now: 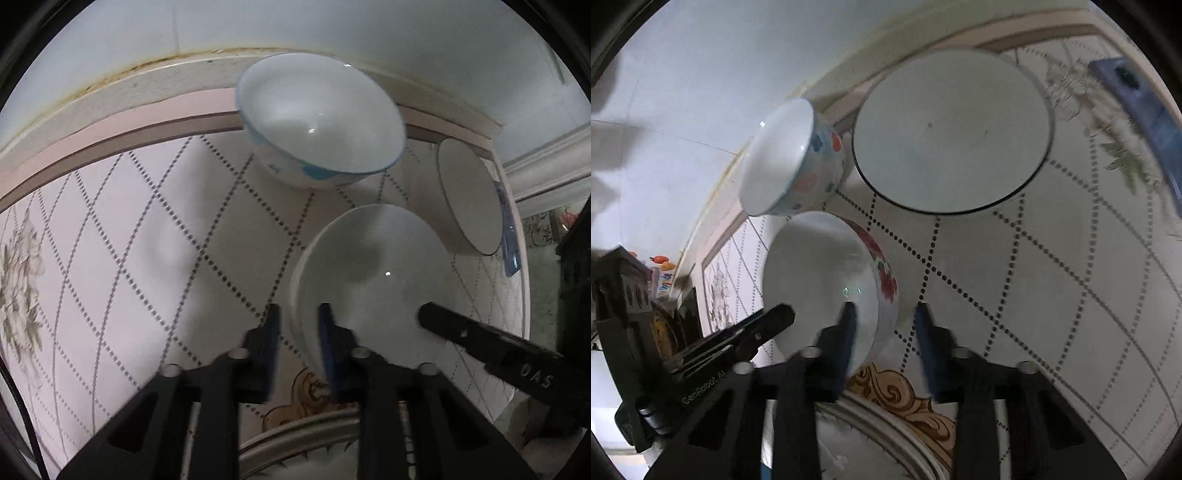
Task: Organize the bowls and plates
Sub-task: 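Grasp the rim of the white bowl with pink flowers with both tools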
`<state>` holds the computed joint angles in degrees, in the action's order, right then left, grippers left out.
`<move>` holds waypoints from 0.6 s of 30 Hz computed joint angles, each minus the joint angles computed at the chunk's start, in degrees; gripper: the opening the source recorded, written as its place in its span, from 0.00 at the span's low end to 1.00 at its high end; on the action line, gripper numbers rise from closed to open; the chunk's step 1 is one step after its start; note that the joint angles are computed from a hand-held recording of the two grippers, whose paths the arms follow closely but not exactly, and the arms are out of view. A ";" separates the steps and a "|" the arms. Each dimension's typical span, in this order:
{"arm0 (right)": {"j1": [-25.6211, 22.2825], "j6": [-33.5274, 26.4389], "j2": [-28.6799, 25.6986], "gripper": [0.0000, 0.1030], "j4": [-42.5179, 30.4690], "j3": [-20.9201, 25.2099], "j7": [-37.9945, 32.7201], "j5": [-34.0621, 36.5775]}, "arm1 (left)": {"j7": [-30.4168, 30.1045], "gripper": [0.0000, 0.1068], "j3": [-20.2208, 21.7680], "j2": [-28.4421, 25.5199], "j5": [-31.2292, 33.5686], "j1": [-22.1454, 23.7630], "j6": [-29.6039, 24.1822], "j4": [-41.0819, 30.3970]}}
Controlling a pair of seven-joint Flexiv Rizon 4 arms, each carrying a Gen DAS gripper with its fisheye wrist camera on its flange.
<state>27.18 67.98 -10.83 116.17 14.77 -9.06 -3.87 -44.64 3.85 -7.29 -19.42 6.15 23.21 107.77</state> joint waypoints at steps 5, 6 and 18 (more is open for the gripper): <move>1.84 -2.41 -0.62 0.14 -0.70 -1.11 3.38 -4.78 | 2.21 0.13 -0.12 1.62 0.20 -0.69 2.74 1.57; 1.86 -2.75 -0.71 0.14 -0.89 -1.04 3.61 -4.97 | 2.97 0.13 -0.06 2.01 -0.22 -0.65 2.61 1.77; 0.94 -7.39 8.98 0.14 3.95 1.47 1.98 -6.21 | 3.06 0.13 2.01 11.87 -1.40 -1.25 -4.00 5.81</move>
<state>28.13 60.59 -1.85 120.12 16.23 -7.08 -10.08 -41.58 5.86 4.58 -20.82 4.90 19.21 113.58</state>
